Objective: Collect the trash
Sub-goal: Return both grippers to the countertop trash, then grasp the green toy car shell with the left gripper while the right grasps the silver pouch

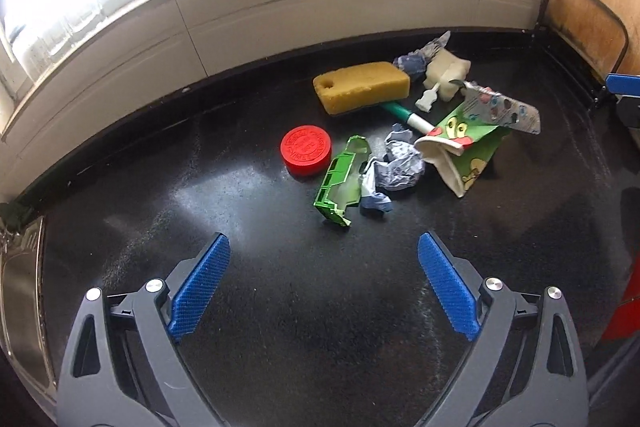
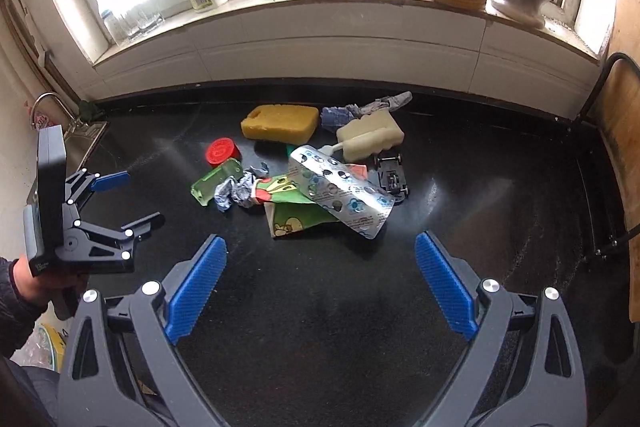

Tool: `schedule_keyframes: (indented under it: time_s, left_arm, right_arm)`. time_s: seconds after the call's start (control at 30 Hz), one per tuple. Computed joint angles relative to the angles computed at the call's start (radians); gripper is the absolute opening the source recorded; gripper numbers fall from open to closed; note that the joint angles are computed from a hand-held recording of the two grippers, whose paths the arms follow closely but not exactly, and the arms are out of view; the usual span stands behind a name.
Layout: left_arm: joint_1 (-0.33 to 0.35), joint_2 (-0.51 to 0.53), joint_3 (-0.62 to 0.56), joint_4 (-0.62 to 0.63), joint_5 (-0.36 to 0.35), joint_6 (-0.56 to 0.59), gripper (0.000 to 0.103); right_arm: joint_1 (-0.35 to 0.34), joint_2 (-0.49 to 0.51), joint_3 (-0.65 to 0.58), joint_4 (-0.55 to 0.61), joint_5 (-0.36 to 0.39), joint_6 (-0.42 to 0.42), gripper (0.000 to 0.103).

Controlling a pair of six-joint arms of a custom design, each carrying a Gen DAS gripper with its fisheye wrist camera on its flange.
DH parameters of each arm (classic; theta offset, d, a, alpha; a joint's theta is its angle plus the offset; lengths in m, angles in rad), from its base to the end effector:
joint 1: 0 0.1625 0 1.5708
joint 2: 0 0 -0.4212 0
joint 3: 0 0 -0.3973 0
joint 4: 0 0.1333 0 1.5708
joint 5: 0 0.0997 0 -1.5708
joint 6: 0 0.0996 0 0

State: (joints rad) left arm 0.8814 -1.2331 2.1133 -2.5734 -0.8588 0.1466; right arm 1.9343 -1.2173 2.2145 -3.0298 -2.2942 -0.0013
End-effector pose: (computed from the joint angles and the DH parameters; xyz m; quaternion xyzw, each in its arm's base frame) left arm -0.1655 -0.5126 0.1910 0.3603 0.8637 -0.1485 0.3198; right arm 0.2350 -0.4284 0.2015 0.0855 -0.9101 0.2726 0.3003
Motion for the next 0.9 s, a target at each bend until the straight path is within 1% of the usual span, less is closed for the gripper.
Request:
schedule_keyframes:
  time_s: [0.07, 0.17, 0.23, 0.27, 0.33, 0.37, 0.43, 0.5, 0.53, 0.57, 0.6, 0.63, 0.67, 0.73, 0.83, 0.9]
  left_arm:
    - [0.038, 0.053, -0.035, -0.029, -0.003, 0.038, 0.092]
    - [0.09, 0.119, -0.099, -0.001, -0.036, 0.055, 0.085]
    - [0.108, 0.155, -0.121, -0.007, -0.035, 0.087, 0.084]
    - [0.117, 0.173, -0.132, -0.011, -0.04, 0.111, 0.081]
    - [0.128, 0.2, -0.15, -0.011, -0.046, 0.143, 0.078]
    - [0.136, 0.209, -0.154, -0.038, -0.069, 0.166, 0.077]
    - [0.143, 0.222, -0.17, -0.039, -0.089, 0.176, 0.075]
    - [0.147, 0.232, -0.185, -0.042, -0.108, 0.184, 0.066]
    - [0.146, 0.236, -0.188, -0.046, -0.114, 0.195, 0.063]
    - [0.144, 0.237, -0.191, -0.045, -0.119, 0.202, 0.052]
    - [0.141, 0.238, -0.193, -0.037, -0.121, 0.203, 0.038]
    - [0.139, 0.236, -0.197, -0.023, -0.125, 0.195, 0.033]
    - [0.139, 0.23, -0.199, -0.003, -0.137, 0.176, 0.031]
    - [0.133, 0.219, -0.193, 0.012, -0.139, 0.155, 0.031]
    - [0.113, 0.189, -0.168, 0.023, -0.133, 0.124, 0.031]
    - [0.097, 0.164, -0.154, 0.032, -0.131, 0.091, 0.031]
  right_arm:
    - [-0.039, 0.009, -0.011, 0.011, 0.014, -0.031, 0.093]
    - [-0.095, 0.041, -0.042, 0.027, 0.02, -0.096, 0.093]
    - [-0.133, 0.065, -0.068, 0.046, 0.034, -0.135, 0.092]
    - [-0.152, 0.077, -0.083, 0.059, 0.046, -0.154, 0.092]
    - [-0.18, 0.1, -0.114, 0.09, 0.064, -0.193, 0.09]
    - [-0.194, 0.117, -0.135, 0.111, 0.069, -0.22, 0.088]
    - [-0.21, 0.139, -0.167, 0.155, 0.08, -0.258, 0.076]
    - [-0.215, 0.155, -0.194, 0.196, 0.075, -0.293, 0.066]
    - [-0.213, 0.162, -0.202, 0.207, 0.069, -0.317, 0.056]
    - [-0.21, 0.164, -0.206, 0.216, 0.064, -0.332, 0.053]
    - [-0.207, 0.166, -0.208, 0.221, 0.059, -0.348, 0.051]
    - [-0.203, 0.163, -0.206, 0.221, 0.058, -0.359, 0.046]
    - [-0.199, 0.161, -0.201, 0.217, 0.054, -0.366, 0.044]
    - [-0.193, 0.153, -0.189, 0.21, 0.051, -0.361, 0.037]
    - [-0.179, 0.125, -0.164, 0.19, 0.064, -0.325, 0.034]
    - [-0.159, 0.11, -0.146, 0.157, 0.052, -0.297, 0.034]
